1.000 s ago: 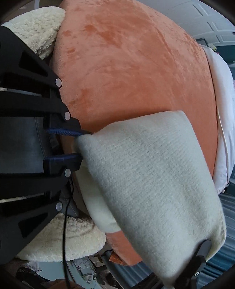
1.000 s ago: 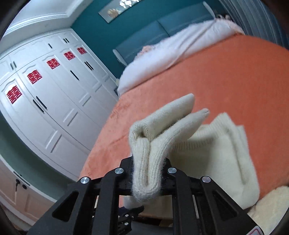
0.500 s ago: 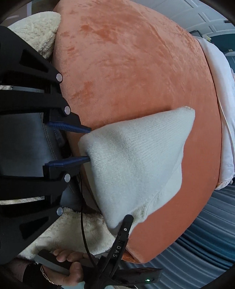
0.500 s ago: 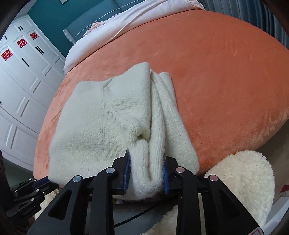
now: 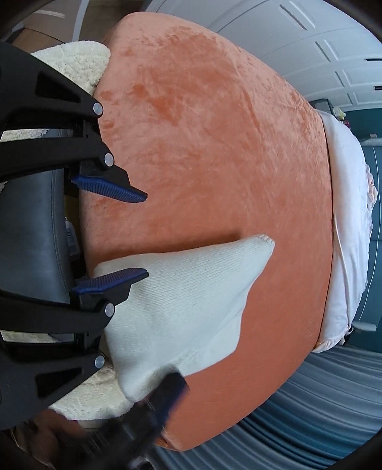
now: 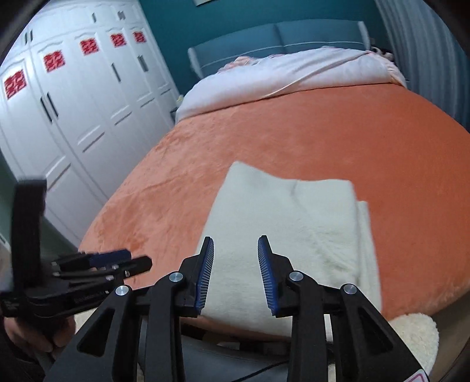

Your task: Fold small clothes

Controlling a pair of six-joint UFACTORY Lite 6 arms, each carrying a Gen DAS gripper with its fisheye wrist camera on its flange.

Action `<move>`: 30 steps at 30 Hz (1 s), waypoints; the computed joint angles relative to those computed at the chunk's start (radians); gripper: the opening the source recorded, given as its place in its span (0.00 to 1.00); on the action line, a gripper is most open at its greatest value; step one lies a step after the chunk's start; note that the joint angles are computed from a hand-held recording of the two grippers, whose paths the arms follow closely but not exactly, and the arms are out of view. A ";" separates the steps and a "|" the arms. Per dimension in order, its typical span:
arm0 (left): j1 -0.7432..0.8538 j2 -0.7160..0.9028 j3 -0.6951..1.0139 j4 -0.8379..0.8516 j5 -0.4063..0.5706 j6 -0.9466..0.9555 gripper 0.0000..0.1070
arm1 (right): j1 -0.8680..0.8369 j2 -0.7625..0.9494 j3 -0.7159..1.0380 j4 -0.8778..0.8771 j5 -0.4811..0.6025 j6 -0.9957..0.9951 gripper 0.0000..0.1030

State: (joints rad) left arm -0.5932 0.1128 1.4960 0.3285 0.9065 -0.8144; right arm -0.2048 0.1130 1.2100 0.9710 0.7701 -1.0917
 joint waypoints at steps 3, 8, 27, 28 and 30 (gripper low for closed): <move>0.000 0.016 0.025 0.018 0.011 -0.021 0.47 | 0.162 0.212 0.014 -0.193 -0.138 0.111 0.19; -0.009 0.071 0.106 0.017 0.018 0.005 0.47 | 0.057 0.132 0.011 -0.151 -0.039 0.151 0.10; -0.083 0.406 0.415 -0.028 0.074 0.038 0.53 | -0.220 0.222 0.189 -0.071 0.039 0.186 0.17; -0.081 0.404 0.408 -0.036 0.062 0.043 0.55 | -0.228 0.192 0.175 -0.067 0.021 0.173 0.17; -0.086 0.420 0.416 -0.041 0.059 0.051 0.55 | -0.218 0.192 0.153 -0.133 -0.057 0.183 0.17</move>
